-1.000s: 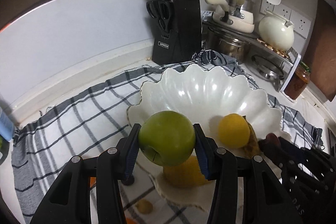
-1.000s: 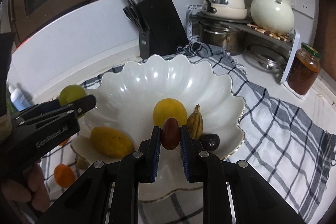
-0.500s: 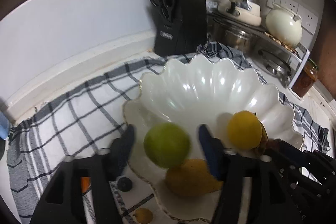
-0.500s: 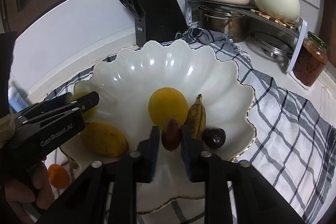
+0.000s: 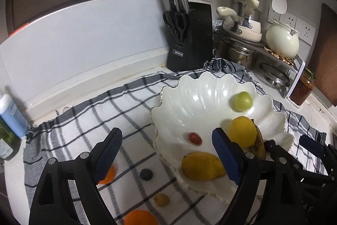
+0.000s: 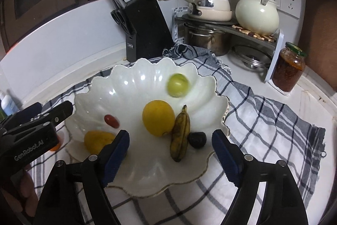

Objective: Organize fruits
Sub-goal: 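Withdraw both open grippers from the bowl over the remaining fruit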

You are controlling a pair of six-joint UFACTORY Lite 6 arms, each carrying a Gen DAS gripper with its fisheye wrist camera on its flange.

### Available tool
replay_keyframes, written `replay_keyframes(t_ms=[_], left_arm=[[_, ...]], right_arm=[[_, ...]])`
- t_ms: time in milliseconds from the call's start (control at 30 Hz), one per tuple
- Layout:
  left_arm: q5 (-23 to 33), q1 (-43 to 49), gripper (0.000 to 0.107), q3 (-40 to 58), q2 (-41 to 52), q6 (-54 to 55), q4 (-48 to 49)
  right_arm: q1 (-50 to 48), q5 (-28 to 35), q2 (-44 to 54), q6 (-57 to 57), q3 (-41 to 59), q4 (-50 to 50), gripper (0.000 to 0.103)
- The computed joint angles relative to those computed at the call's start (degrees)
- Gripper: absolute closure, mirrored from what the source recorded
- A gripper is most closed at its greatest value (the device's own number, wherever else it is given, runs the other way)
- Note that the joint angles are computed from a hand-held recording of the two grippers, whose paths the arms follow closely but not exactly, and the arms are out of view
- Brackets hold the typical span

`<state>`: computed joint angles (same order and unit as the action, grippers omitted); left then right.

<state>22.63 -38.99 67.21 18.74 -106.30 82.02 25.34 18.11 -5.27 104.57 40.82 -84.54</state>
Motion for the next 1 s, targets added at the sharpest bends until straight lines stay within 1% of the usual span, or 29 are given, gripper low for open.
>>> replay_keyframes(t_ms=[200, 267, 367, 533, 767, 1000], left_arm=[[2.5, -1.0, 0.017, -10.3, -10.7, -3.3, 2.0], [3.6, -1.3, 0.015, -13.3, -14.1, -3.8, 2.1], [5.4, -2.2, 0.014, -18.0, -19.2, -4.0, 1.5], [6.5, -2.8, 0.014, -24.7, -26.6, -3.2, -0.6], [7.0, -3.2, 0.014, -29.9, -31.6, -2.4, -2.8], [6.6, -3.5, 0.014, -33.4, -33.6, -3.5, -2.9]], right_arm=[[7.2, 5.9, -5.9, -4.4, -2.1, 7.3, 0.022], [10.0, 8.1, -7.2, -5.0, -2.4, 8.9, 0.022], [14.1, 11.0, -8.8, -4.6, -3.2, 10.1, 0.022], [20.0, 14.9, -10.0, -2.5, -3.8, 11.0, 0.022], [25.5, 17.8, -9.6, 0.6, -4.1, 11.0, 0.022], [27.5, 18.2, -8.8, 3.3, -5.0, 10.5, 0.022]])
